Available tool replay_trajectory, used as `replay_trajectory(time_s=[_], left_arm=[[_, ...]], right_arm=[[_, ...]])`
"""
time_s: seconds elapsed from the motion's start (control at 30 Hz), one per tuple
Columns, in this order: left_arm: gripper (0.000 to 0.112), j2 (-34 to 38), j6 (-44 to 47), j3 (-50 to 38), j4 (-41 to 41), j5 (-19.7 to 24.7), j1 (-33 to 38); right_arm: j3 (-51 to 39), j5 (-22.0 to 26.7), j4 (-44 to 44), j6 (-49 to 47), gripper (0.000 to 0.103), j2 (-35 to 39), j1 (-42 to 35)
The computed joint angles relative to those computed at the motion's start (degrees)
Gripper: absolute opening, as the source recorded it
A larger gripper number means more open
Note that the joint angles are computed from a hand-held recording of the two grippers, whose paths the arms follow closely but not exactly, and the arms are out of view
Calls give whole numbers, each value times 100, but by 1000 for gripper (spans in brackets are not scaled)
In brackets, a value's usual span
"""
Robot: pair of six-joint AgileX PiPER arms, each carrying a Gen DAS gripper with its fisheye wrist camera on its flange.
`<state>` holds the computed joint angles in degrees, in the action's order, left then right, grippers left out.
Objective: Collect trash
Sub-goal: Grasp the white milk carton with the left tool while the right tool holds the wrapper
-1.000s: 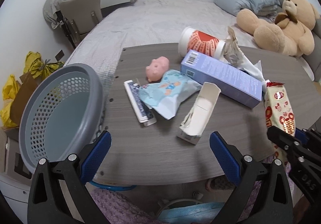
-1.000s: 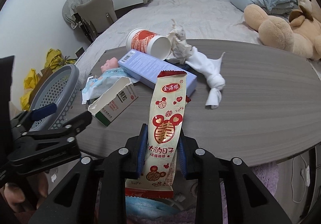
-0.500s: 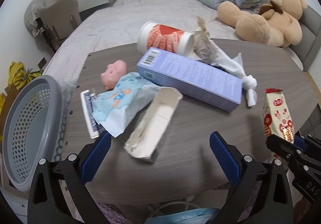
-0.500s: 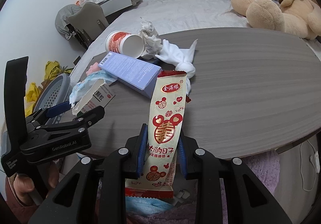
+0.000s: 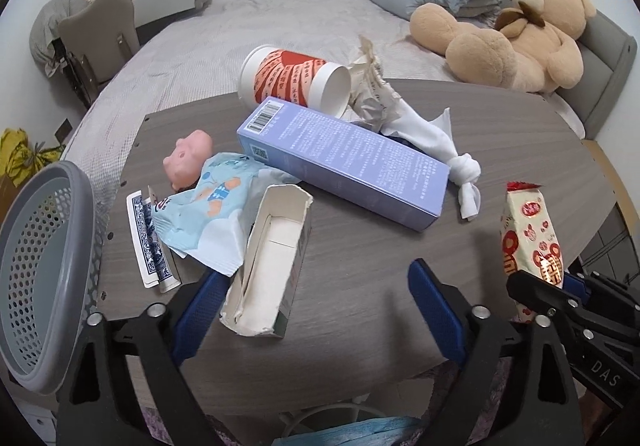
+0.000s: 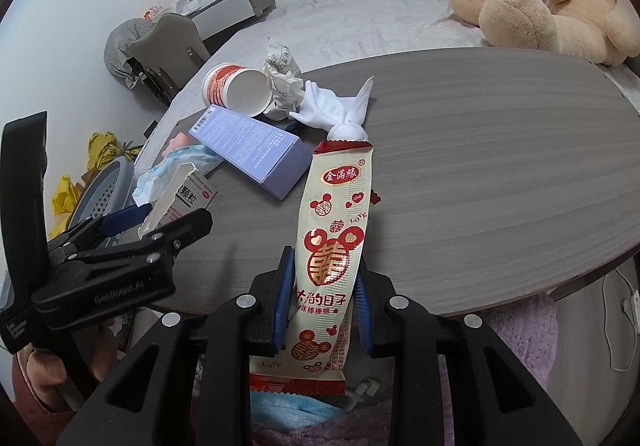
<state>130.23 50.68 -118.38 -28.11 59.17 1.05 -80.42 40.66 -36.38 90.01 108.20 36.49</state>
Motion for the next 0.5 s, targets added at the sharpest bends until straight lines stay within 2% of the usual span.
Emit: replay_trajectory(time_s=[0.37,0.43,0.5], left_arm=[[49,319,-530,-456,508,61,-155],[30,416,-646,-615,611,148,-184],[28,464,-684,-700,645,192,-180]], right_arm=[[-13,6,24,-37,27,11,-36],[-23,19,21,-32,27,20,-35],[-34,41,23,-39,27,26,-33]])
